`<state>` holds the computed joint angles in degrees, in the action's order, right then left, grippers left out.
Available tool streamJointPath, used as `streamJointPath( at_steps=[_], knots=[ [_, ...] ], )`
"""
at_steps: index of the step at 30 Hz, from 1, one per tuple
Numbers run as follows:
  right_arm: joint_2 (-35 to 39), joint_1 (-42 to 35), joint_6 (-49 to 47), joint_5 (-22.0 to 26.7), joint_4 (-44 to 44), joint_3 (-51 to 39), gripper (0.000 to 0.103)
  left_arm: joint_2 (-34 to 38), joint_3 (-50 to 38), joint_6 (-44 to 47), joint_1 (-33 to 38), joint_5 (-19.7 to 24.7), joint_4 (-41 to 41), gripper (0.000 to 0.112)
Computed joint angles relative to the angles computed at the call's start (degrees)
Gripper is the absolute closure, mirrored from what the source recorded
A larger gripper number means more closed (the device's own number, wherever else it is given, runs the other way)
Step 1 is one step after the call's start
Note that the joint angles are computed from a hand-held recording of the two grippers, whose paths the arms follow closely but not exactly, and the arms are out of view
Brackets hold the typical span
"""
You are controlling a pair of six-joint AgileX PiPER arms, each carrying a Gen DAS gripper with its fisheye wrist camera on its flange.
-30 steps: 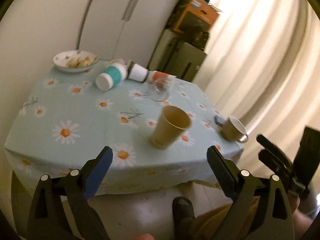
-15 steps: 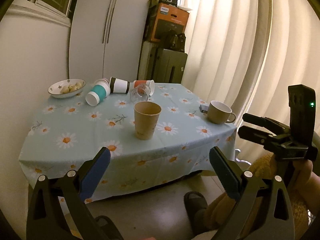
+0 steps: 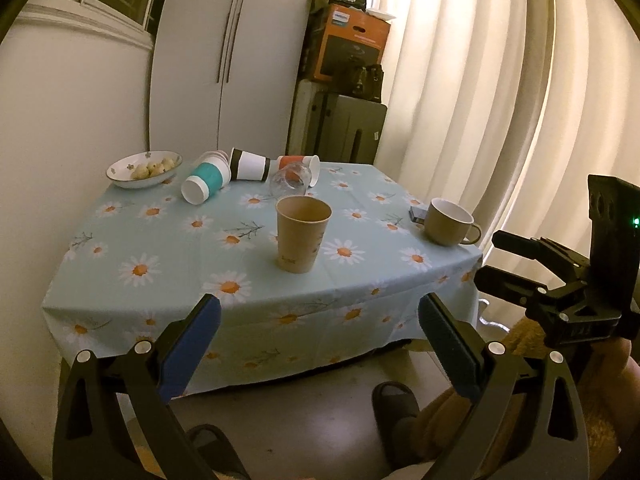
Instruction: Flip cup upright
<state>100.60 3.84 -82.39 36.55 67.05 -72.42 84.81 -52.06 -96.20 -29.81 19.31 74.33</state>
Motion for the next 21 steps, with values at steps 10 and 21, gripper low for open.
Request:
streamJointPath(
  at_steps=[10,21],
  knots=[
    [0.81,0.09,3.13,-0.49,-1.66,-1.21,0.005,0.53,-0.55,0.86,-0.26,0.76,-1.16,0.016],
    [1.4,-0.14,4.28,-0.54,-2.36,-1.96,0.005,0.43,-0.64,3.79,0.54,0.19,-4.09,0.016]
  ],
)
